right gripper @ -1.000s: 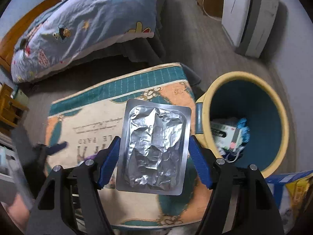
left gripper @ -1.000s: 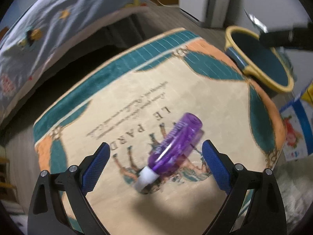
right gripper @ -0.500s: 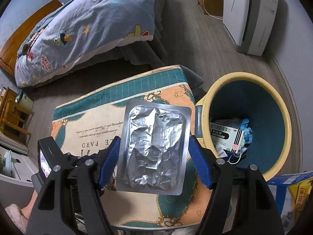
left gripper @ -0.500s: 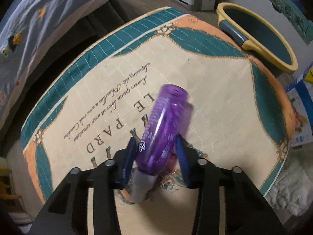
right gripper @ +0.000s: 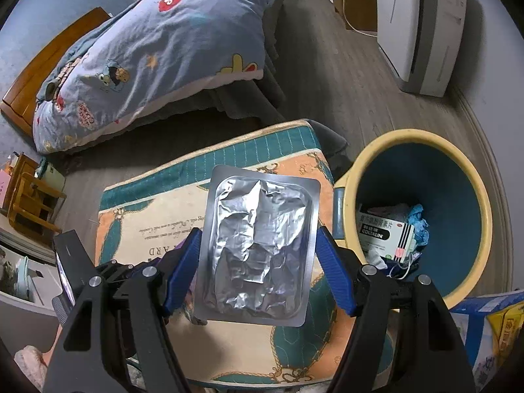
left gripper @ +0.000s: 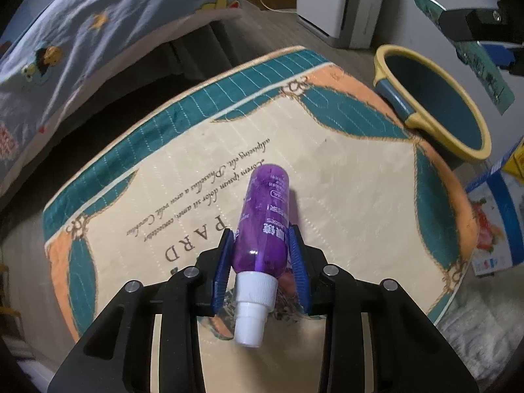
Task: Collect trash
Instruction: 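Lift the purple bottle and foil pack and carry them toward the bin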
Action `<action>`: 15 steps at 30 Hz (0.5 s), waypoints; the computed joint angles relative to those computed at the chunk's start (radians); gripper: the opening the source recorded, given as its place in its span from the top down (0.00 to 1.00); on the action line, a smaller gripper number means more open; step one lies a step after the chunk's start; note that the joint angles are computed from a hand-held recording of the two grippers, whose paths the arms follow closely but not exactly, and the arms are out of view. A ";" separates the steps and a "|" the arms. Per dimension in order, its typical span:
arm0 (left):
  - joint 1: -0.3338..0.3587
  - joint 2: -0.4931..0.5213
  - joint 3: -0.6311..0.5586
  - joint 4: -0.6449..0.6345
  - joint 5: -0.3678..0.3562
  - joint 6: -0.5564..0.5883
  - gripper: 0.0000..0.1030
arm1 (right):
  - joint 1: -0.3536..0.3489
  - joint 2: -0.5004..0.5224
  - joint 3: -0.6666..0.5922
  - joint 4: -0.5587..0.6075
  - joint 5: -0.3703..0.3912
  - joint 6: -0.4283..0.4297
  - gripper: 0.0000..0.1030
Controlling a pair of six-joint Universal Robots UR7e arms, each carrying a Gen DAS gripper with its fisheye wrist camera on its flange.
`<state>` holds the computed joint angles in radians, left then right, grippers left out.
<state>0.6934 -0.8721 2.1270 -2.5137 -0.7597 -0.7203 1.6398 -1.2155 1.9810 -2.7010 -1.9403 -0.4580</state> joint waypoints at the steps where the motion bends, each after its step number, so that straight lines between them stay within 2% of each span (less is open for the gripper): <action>1: 0.001 -0.001 -0.002 -0.001 0.000 -0.004 0.66 | 0.001 0.001 -0.003 0.001 0.004 -0.003 0.33; 8: -0.012 -0.009 -0.005 0.037 0.007 -0.067 0.66 | -0.010 0.001 -0.035 0.040 0.040 -0.003 0.33; 15: -0.027 -0.010 -0.029 -0.012 0.038 -0.069 0.68 | -0.044 -0.017 -0.070 0.056 0.086 0.014 0.33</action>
<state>0.6660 -0.8820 2.0979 -2.5254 -0.7220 -0.7897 1.5961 -1.2328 1.9108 -2.6449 -1.8539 -0.4436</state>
